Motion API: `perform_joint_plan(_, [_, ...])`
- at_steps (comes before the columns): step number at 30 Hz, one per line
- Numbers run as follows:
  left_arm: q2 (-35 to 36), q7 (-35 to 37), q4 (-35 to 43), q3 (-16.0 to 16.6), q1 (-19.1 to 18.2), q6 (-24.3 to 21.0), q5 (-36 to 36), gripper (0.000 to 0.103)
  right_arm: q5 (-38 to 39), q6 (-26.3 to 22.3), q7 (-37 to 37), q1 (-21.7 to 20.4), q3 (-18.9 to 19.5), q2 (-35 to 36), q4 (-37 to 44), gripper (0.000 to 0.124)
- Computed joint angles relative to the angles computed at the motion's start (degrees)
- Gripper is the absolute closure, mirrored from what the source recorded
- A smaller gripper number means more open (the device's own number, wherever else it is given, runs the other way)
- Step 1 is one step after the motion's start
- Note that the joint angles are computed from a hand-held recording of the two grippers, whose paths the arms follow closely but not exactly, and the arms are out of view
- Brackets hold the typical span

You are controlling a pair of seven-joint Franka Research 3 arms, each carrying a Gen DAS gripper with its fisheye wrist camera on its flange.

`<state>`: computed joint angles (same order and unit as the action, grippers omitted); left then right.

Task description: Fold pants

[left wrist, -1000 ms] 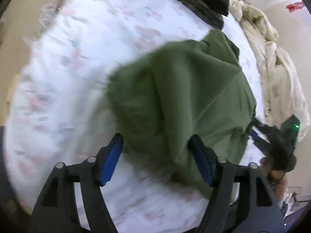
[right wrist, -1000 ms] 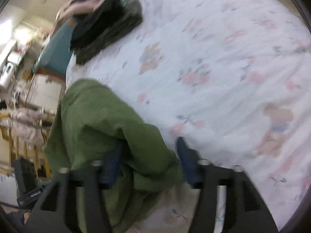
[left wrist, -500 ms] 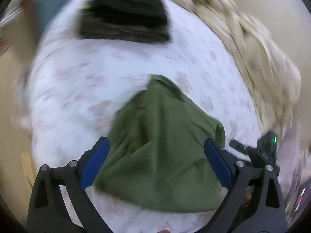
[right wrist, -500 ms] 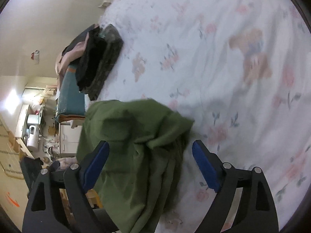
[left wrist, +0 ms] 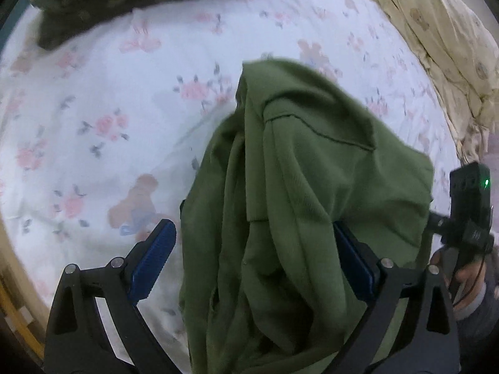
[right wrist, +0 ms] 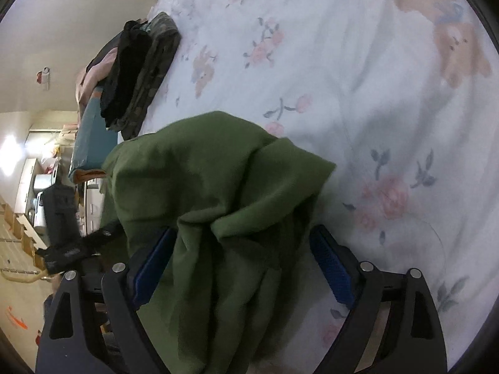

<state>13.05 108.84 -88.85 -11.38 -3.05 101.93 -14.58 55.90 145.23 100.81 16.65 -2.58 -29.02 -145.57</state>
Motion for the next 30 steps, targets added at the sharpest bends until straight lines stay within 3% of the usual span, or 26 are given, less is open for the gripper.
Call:
perform_joint_plan(3, [1.55, 2.27, 0.79, 0.08, 1.19, -4.13, -1.53, 0.008, 1.14, -0.2, -2.62, 0.89, -0.42, 1.03, 0.95, 0.033])
perform_joint_plan(5, [1.34, 3.75, 0.35, -0.02, 1.47, -4.03, -1.89, 0.013, -0.05, -0.6, -3.56, 0.89, 0.08, 1.87, 1.88, 0.035])
perform_joint_plan(8, [0.78, 4.32, -0.74, -0.23, 1.2, -3.0, -2.26, 0.03, -3.6, -1.12, -4.09, 0.5, 1.35, 2.99, 3.42, 0.053])
perform_joint_plan(10, [0.23, 4.7, -1.55, -0.36, 0.87, -2.42, -2.19, 0.051, -6.26, -1.26, -4.17, 0.23, 2.2, 3.36, 4.36, 0.083])
perform_joint_plan(12, [-1.11, 6.25, -2.44, -0.61, 0.29, -2.02, -1.13, 0.073, -8.66, -0.42, -4.71, 0.22, 3.04, 2.96, 4.87, 0.098])
perform_joint_plan(15, [-3.43, 6.0, -3.79, -0.16, -0.04, -1.03, -1.81, 0.081, -9.37, 2.28, -5.73, 1.0, 3.28, 1.3, 4.53, 0.102])
perform_joint_plan(21, [-11.45, 2.19, -10.05, 2.23, 1.32, 3.16, -9.1, 0.086, -10.7, 0.14, -11.24, 1.97, 0.5, 3.02, 11.34, 0.108])
perform_joint_plan(23, [-14.31, -1.45, -12.82, 3.45, 1.67, 5.13, -12.25, 0.085, -9.63, -4.1, -14.29, 2.19, -1.69, 7.17, 16.99, 0.108])
perform_joint_plan(26, [-17.56, -11.1, -17.04, 5.01, 1.88, 6.64, -14.14, 0.085, -10.73, -15.85, -16.65, 0.15, -3.24, 17.06, 28.47, 0.108])
perform_joint_plan(29, [-17.41, -14.24, -18.89, 4.29, 0.52, 9.73, -9.0, 0.078, -16.43, -19.16, -16.15, -2.18, -0.95, 22.43, 33.3, 0.101])
perform_joint_plan(30, [-16.18, -15.53, -18.14, 3.99, 0.14, 9.89, -6.1, 0.07, -19.39, -19.56, -14.08, -3.01, 0.11, 23.23, 33.67, 0.098])
